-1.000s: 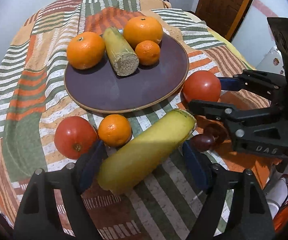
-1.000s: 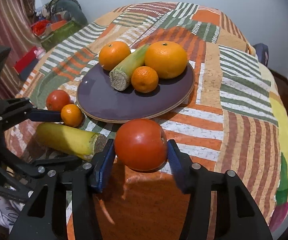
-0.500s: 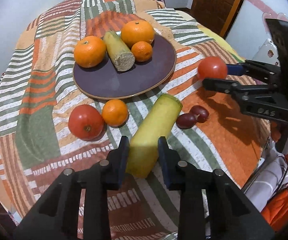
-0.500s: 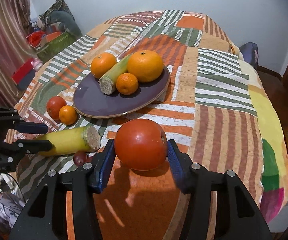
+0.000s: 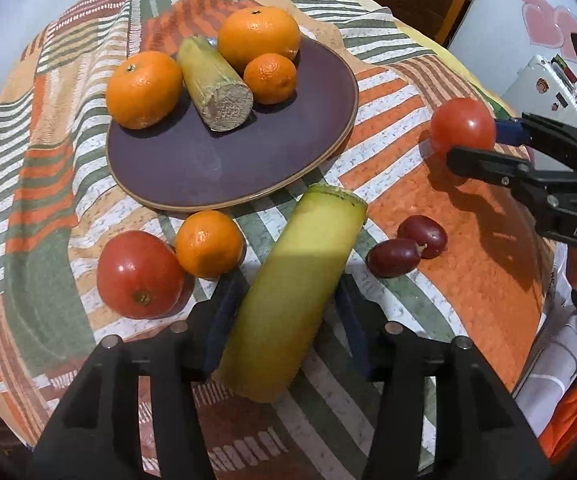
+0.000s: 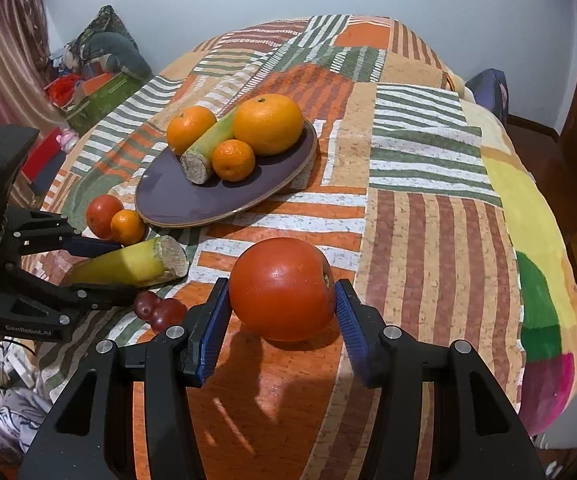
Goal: Organize fruits
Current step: 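Lift the yellow squash with the left gripper while the right gripper lifts the tomato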
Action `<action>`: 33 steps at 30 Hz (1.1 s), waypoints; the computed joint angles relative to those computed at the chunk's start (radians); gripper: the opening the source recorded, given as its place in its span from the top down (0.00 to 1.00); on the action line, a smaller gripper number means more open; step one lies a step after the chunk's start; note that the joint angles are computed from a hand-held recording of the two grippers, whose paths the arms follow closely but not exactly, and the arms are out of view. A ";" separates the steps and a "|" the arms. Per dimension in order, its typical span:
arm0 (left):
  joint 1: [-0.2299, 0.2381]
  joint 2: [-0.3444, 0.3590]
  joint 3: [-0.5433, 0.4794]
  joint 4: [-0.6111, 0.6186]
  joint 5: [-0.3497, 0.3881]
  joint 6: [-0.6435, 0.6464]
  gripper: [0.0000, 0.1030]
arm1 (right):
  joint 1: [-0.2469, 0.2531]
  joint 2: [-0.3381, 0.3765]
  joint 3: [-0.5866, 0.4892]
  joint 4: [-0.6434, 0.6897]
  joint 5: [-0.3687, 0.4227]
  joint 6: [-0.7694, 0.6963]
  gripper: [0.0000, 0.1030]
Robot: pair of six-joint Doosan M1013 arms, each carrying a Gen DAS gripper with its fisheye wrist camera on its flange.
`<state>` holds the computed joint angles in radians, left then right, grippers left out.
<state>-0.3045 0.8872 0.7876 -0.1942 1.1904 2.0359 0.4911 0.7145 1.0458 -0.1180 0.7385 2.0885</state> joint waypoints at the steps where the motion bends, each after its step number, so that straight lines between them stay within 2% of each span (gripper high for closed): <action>1: 0.001 0.002 -0.003 -0.007 0.001 -0.008 0.51 | 0.000 -0.001 0.002 0.001 -0.001 0.001 0.53; 4: 0.001 -0.002 0.005 -0.009 -0.007 -0.034 0.51 | 0.001 -0.004 0.008 0.001 -0.006 0.004 0.53; 9: 0.005 -0.026 0.035 -0.029 0.001 -0.049 0.59 | 0.004 -0.016 0.023 -0.016 -0.026 0.016 0.53; 15: 0.021 -0.100 0.156 -0.043 -0.056 -0.070 0.62 | 0.007 -0.025 0.036 -0.026 -0.041 0.026 0.53; 18: 0.025 -0.112 0.178 -0.047 -0.070 -0.087 0.62 | 0.010 -0.024 0.034 -0.029 -0.037 0.019 0.53; 33: 0.005 -0.014 0.026 -0.054 -0.015 -0.104 0.62 | 0.012 -0.014 0.011 -0.055 0.006 0.029 0.53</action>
<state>-0.2992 0.8730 0.8133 -0.2478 1.1749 1.9318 0.5029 0.7005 1.0572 -0.1730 0.7443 2.1177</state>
